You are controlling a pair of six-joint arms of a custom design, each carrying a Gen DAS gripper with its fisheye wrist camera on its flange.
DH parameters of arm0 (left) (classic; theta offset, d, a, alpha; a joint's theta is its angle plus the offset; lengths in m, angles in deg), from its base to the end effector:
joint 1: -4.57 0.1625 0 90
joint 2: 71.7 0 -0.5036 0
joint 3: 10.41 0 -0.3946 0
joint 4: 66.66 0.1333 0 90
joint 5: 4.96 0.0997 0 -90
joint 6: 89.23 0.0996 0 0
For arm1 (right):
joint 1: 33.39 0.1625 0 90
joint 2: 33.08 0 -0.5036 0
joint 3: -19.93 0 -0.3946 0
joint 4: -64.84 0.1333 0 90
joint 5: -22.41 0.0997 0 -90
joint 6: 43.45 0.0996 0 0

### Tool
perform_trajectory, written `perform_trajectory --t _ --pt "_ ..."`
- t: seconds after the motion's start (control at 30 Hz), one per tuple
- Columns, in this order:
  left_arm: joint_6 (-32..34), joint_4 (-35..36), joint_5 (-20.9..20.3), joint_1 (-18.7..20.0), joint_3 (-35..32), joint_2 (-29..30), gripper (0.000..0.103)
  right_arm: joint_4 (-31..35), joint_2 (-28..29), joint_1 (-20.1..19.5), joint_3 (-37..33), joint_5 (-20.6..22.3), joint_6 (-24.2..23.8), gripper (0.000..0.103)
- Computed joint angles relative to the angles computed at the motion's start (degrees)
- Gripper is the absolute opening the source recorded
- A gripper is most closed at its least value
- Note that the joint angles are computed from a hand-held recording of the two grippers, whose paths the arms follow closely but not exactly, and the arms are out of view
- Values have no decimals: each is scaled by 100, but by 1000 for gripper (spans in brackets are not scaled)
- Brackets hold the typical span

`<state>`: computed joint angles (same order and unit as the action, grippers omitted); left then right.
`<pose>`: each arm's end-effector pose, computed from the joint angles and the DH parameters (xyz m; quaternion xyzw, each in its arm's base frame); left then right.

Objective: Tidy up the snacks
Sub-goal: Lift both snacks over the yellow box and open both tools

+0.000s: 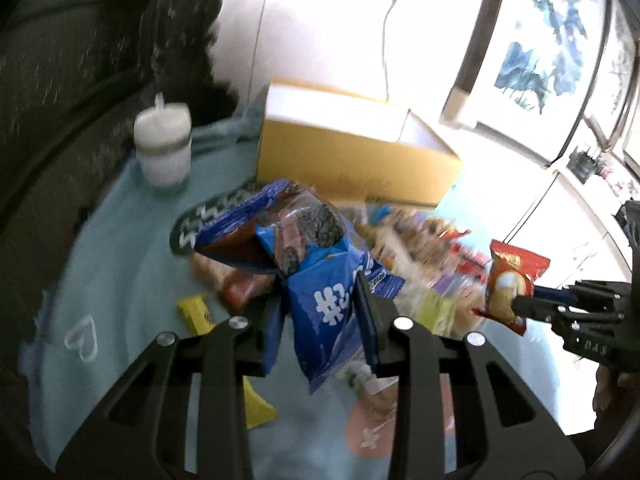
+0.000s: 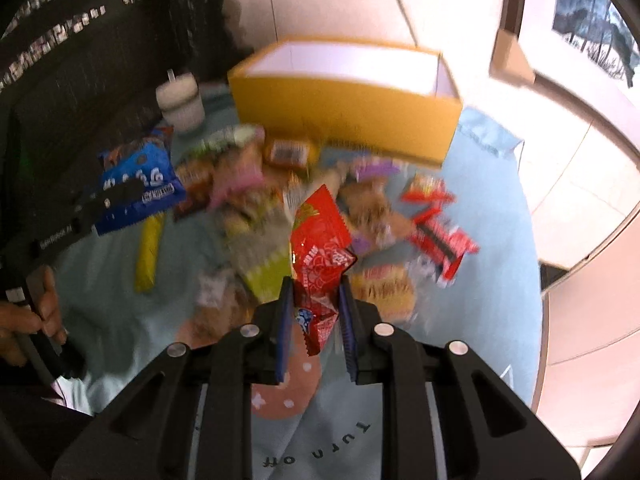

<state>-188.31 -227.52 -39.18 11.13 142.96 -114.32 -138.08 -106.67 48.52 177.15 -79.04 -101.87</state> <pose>-0.2449 -0.2452 0.0276 0.0450 0.8448 -0.4462 0.2918 0.0673 -0.3335 0.2171 0.3865 -0.8820 0.1574 0.2187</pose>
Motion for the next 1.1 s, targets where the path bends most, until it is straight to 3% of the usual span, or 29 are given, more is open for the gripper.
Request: perform_trajectory --t 0.13,0.33,0.63,0.97,1.0,1.03,1.07,1.1 --pt "304 529 370 29 -278 -495 32 793 -681 374 -306 366 253 22" --pt "1404 780 1041 389 -894 -906 32 1395 -1001 1046 -918 559 721 22" --pt "3871 -911 1475 1133 -1732 -796 32 1809 -740 1699 -2051 535 1145 22" --pt "5808 -1894 1645 1934 -2627 -479 34 1779 81 1959 -2991 292 1275 22" --pt "5943 -1868 1755 2058 -2778 -427 36 1866 168 1981 -3125 273 1310 22" --pt "6121 -1994 1805 2196 -2912 -367 46 2006 420 2037 -3402 90 1381 24" --pt "6063 -1879 1781 2295 -2981 -389 85 2129 581 2067 -3594 -99 1480 39" --pt "5799 -1524 1924 2410 -3064 -412 94 2182 727 2058 -3734 -252 1606 47"
